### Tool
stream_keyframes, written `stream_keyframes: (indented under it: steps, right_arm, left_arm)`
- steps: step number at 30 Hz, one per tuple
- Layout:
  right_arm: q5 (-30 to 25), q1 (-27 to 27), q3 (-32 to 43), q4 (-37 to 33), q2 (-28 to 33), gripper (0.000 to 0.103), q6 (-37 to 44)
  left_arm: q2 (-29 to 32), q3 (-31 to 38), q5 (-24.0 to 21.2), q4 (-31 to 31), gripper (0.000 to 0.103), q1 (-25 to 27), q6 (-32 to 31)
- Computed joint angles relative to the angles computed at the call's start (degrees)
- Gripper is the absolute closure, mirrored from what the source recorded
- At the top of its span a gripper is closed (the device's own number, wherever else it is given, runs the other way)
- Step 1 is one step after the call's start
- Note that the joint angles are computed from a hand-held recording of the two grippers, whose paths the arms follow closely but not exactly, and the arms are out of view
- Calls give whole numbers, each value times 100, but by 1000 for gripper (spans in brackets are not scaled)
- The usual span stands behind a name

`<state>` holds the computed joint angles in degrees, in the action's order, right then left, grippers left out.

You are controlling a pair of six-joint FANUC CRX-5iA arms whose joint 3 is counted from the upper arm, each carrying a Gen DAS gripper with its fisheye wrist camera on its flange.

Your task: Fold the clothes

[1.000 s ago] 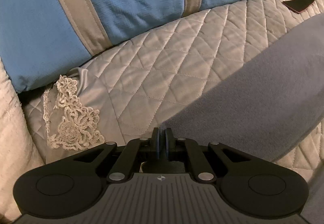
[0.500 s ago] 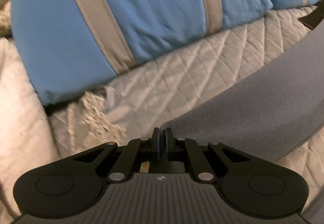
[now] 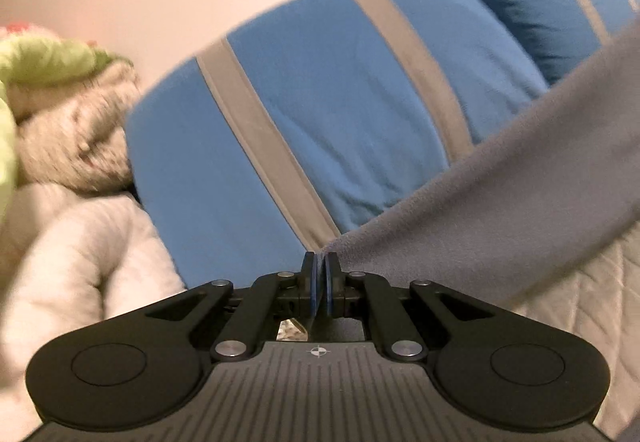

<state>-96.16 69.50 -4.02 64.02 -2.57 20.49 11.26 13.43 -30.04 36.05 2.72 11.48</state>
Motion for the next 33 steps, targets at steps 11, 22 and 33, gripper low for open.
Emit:
stream_keyframes:
  steps: [11,22,33]
  right_arm:
    - [-1983,2734,322,-1330,190,69,-973]
    - [-2723,3054,880,-1728,752,25,-253]
    - [-2892,2614,567,-1906,1073,22,586]
  left_arm:
    - [-1230,-1269,-2069,1007,92,1319,-2229]
    - [-1378,-633,-2827,396,39,1334,-1397]
    - [-1526,-483,-2874,-163,26,426,-460]
